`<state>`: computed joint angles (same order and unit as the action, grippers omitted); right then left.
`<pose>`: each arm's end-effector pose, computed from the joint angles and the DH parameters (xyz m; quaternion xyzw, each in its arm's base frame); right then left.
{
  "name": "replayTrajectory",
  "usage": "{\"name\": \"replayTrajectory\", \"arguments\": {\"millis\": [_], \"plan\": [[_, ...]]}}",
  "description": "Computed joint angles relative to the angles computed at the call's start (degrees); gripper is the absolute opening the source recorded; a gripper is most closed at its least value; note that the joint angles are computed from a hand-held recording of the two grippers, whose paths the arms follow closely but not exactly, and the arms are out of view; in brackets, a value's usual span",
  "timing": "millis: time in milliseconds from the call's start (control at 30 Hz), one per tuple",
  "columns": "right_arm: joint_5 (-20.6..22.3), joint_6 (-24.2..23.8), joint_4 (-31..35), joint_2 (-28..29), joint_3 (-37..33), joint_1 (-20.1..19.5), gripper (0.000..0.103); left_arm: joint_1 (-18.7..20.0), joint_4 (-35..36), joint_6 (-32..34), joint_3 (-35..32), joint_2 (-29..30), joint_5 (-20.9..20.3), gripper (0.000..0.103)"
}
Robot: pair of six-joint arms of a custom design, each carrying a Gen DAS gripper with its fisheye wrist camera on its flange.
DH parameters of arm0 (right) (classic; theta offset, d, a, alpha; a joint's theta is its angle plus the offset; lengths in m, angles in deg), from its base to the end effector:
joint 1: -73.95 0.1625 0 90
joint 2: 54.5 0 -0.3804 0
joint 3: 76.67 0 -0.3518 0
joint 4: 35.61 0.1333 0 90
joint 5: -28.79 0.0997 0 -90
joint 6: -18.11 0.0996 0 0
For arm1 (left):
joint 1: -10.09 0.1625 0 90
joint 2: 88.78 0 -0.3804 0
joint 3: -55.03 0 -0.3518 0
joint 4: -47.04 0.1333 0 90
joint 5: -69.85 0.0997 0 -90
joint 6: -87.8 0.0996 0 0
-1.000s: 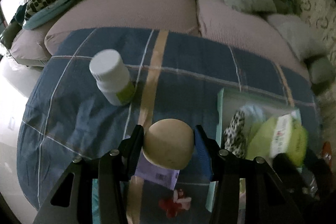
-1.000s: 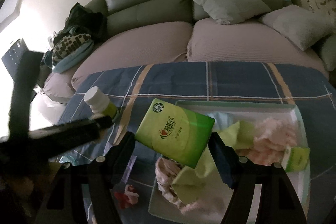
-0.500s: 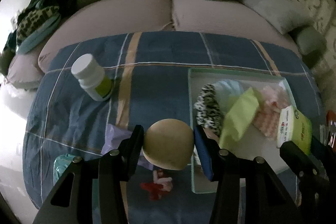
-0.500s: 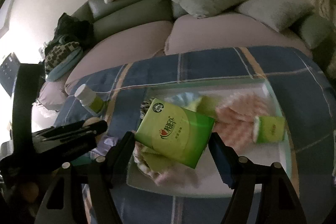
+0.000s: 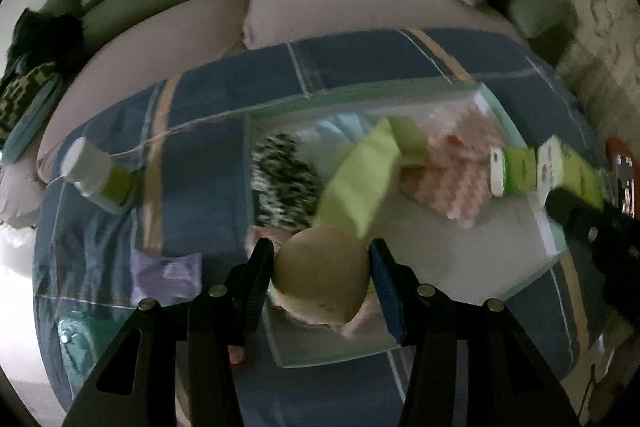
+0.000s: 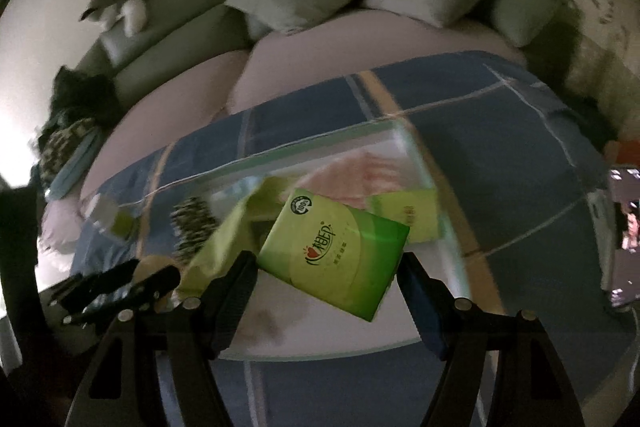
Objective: Organize soft objects
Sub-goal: 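Carry the tan ball with the left tool while the right tool carries the tissue pack over the tray, then open the left tool to drop the ball while the right tool releases the tissue pack into the tray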
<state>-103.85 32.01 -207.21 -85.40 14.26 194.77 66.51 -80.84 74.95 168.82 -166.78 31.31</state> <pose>0.3751 -0.5003 0.0216 0.0673 -0.9152 0.2971 0.2640 -0.0820 -0.5053 0.2705 0.1543 0.8874 -0.1862 0.3924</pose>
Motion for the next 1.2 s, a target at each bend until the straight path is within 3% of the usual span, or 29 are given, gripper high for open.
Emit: {"name": "replayTrajectory", "arguments": {"millis": [167, 500, 1100, 1200], "plan": [[-1.85, 2.84, 1.71, -0.95, 0.96, -1.33, 0.075, 0.60, -2.09, 1.71, -0.11, 2.09, -1.74, 0.051], [0.77, 2.85, 5.78, 0.88, -1.05, -3.05, 0.075, 1.29, -4.30, 3.47, -0.14, 4.75, -3.44, 0.051], [1.91, 4.79, 11.60, 2.13, -2.94, -4.28, 0.075, 1.99, -0.67, 2.29, -1.33, 7.57, -3.78, 0.052], [1.87, 5.04, 11.83, 2.15, -3.10, -4.26, 0.075, 1.90, -0.73, 2.11, -1.35, 7.55, -3.95, 0.063]]}}
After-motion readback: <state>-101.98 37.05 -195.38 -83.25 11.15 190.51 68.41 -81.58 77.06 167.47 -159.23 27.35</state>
